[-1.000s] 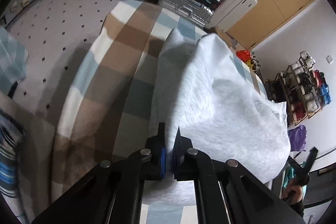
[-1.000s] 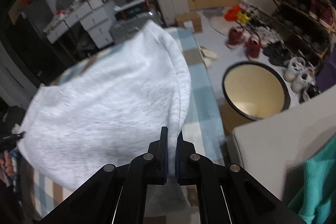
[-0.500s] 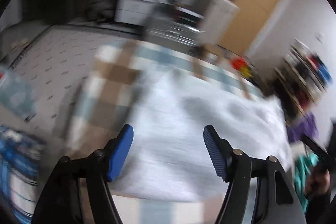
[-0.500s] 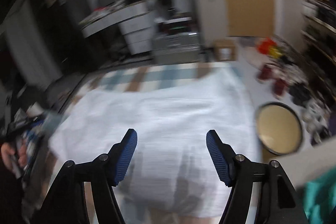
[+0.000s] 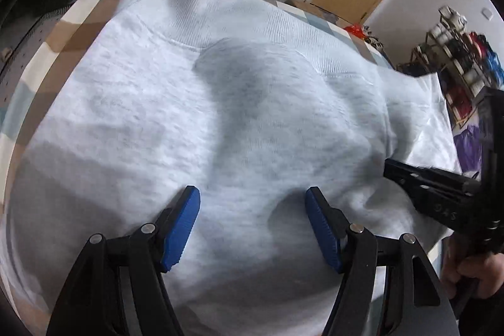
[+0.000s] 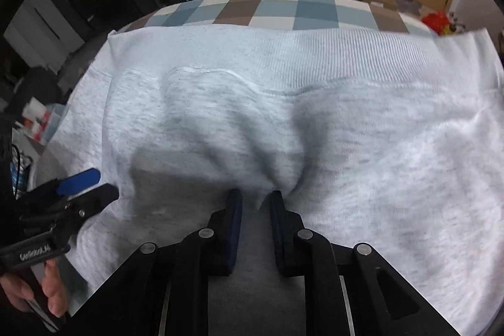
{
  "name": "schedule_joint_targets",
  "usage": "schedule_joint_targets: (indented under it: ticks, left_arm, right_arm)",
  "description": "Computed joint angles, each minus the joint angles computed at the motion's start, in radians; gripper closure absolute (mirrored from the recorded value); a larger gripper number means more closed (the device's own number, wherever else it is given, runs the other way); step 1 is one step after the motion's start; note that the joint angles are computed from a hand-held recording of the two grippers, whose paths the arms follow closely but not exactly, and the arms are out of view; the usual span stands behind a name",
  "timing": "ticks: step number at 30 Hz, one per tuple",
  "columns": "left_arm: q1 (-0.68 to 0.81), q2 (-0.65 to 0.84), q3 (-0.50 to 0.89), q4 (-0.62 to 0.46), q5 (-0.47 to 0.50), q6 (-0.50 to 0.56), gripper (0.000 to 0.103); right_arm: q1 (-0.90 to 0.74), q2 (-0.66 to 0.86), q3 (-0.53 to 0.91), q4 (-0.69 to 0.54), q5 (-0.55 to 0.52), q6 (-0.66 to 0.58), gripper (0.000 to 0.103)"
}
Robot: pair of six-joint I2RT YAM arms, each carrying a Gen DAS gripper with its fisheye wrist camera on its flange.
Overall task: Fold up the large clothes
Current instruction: 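Press and smooth the grey sweatshirt body flat with both tools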
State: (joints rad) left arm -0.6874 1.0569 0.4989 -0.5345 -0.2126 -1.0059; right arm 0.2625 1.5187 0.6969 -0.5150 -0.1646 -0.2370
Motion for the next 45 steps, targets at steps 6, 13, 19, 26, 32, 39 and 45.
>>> schedule_joint_targets:
  ticks: [6, 13, 19, 26, 32, 39, 45]
  left_arm:
    - [-0.184, -0.144, 0.094, -0.178, -0.113, -0.080, 0.038]
    - [-0.394, 0.097, 0.188, -0.163, -0.257, -0.142, 0.038]
    - [-0.335, 0.122, 0.162, -0.137, -0.226, -0.191, 0.014]
    - [-0.347, 0.167, 0.124, -0.057, -0.223, -0.158, 0.013]
    - [-0.329, 0.208, 0.114, -0.028, -0.231, -0.134, 0.003]
    - [-0.342, 0.099, 0.055, -0.008, -0.225, -0.145, 0.001]
    - [-0.431, -0.018, 0.081, -0.130, -0.333, -0.186, 0.016]
  right_arm:
    - [-0.178, -0.250, 0.004, -0.181, -0.206, -0.145, 0.069]
    - [-0.463, -0.534, -0.106, -0.394, -0.346, -0.370, 0.029]
    - [-0.480, -0.485, -0.256, -0.193, -0.241, -0.273, 0.029]
    - [-0.357, -0.397, -0.283, -0.073, -0.130, -0.213, 0.027]
    - [-0.266, -0.363, -0.309, 0.009, -0.058, -0.170, 0.027]
    - [-0.167, -0.423, -0.198, -0.155, -0.049, -0.045, 0.050]
    - [0.040, -0.477, -0.114, -0.217, -0.082, 0.087, 0.096]
